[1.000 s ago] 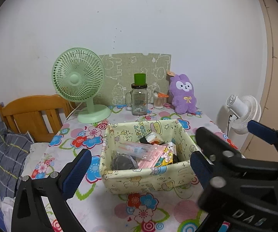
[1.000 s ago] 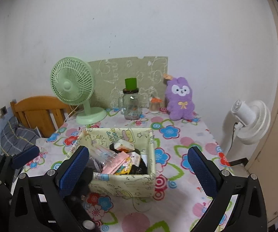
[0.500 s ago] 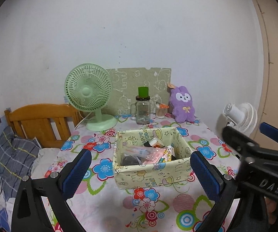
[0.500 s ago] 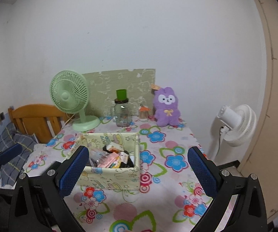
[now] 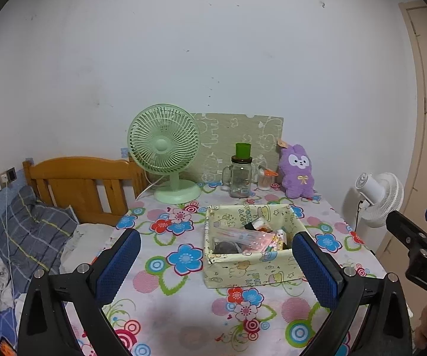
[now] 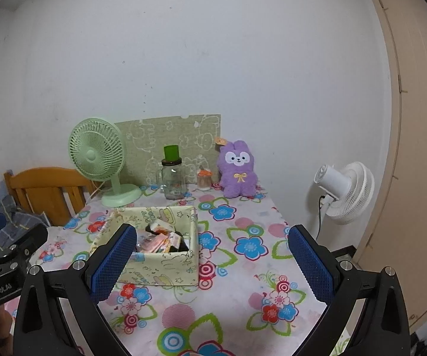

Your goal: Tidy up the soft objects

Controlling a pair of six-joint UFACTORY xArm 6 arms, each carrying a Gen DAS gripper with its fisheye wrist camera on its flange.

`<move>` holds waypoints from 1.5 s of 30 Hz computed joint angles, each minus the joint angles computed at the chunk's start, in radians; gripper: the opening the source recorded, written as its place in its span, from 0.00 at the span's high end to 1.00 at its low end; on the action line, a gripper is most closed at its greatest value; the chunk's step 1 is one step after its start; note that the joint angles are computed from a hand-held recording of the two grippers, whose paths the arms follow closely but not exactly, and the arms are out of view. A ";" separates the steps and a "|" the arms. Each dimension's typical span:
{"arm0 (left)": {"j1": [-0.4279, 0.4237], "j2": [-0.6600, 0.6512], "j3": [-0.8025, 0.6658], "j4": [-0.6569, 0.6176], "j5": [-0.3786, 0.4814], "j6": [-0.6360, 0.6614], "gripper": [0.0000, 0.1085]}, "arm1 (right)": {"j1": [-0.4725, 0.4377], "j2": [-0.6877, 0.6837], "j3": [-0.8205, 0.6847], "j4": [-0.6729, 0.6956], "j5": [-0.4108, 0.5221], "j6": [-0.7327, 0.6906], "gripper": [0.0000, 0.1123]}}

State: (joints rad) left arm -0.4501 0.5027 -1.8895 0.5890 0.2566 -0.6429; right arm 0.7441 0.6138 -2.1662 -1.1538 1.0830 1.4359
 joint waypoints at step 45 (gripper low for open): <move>-0.004 0.003 0.013 -0.085 -0.017 0.078 0.05 | 0.005 0.018 -0.028 0.018 -0.016 0.017 0.08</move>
